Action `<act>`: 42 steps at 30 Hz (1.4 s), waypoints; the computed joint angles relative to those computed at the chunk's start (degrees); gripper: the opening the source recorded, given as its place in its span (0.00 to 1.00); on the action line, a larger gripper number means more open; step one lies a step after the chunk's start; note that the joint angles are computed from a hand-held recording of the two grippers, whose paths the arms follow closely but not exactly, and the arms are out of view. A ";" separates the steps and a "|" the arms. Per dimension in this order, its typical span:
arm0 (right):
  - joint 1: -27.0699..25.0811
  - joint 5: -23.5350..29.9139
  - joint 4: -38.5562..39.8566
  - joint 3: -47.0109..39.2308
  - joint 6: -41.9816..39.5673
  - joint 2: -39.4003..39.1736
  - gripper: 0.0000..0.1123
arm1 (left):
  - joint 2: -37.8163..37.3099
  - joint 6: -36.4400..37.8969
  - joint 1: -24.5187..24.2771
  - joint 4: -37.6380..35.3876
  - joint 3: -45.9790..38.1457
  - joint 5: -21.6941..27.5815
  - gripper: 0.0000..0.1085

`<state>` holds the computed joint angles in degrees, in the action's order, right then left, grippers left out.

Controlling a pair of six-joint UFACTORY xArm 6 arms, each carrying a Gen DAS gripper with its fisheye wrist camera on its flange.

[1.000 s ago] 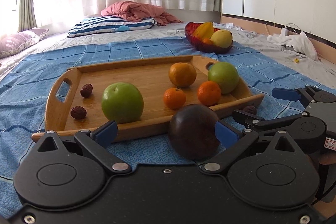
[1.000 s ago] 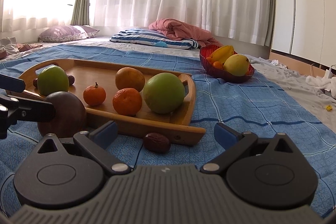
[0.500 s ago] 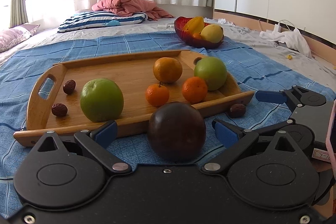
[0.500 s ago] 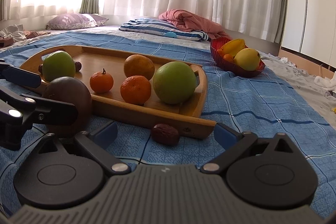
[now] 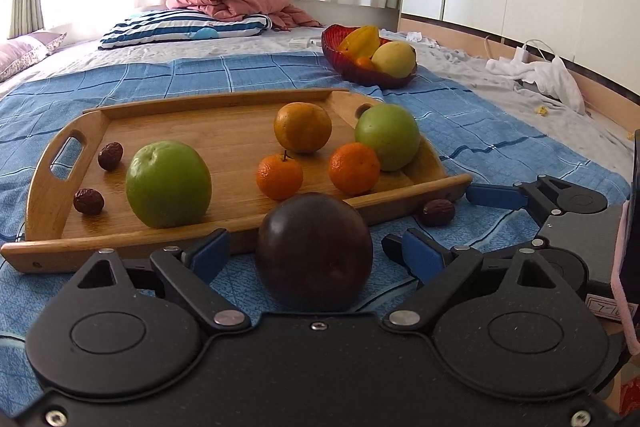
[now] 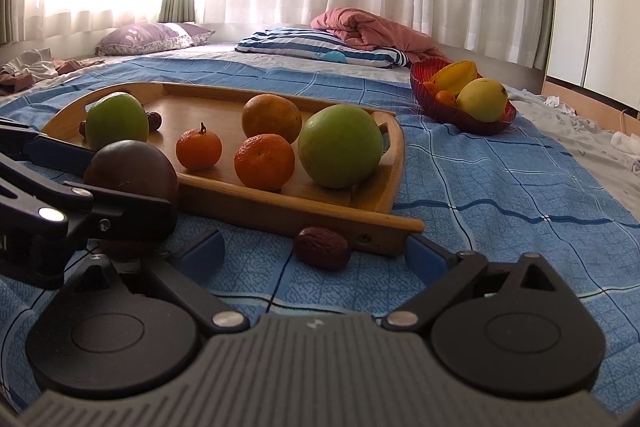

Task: Organize fruits
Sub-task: 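Close left gripper on the dark plum while right gripper closes on the red date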

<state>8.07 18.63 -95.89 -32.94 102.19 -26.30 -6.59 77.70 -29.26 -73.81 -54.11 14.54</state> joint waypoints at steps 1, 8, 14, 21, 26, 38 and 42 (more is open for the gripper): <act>-0.35 -0.60 -0.35 0.01 0.57 0.00 0.89 | 0.08 -0.60 -0.08 0.54 0.01 0.05 0.81; -1.08 -1.83 -1.57 0.03 2.84 0.12 0.83 | 0.68 -5.57 0.28 4.93 -0.10 1.38 0.64; -0.64 -0.96 -1.28 0.59 3.48 -0.46 0.78 | 1.31 -8.33 0.16 7.23 -0.42 0.60 0.58; 1.73 2.62 -0.16 1.17 4.42 -0.96 0.63 | 1.46 -11.98 -0.32 9.10 -0.06 -0.75 0.58; 3.11 4.78 -0.35 1.78 6.64 -1.75 0.54 | 1.41 -13.26 -0.36 9.45 0.06 -0.87 0.58; 4.35 7.71 1.31 2.45 8.86 -2.86 0.30 | 0.99 -13.73 -0.88 11.52 0.60 -1.77 0.56; 4.76 8.22 2.13 2.57 8.92 -3.23 0.31 | 0.57 -12.53 -1.79 11.33 1.25 -3.42 0.56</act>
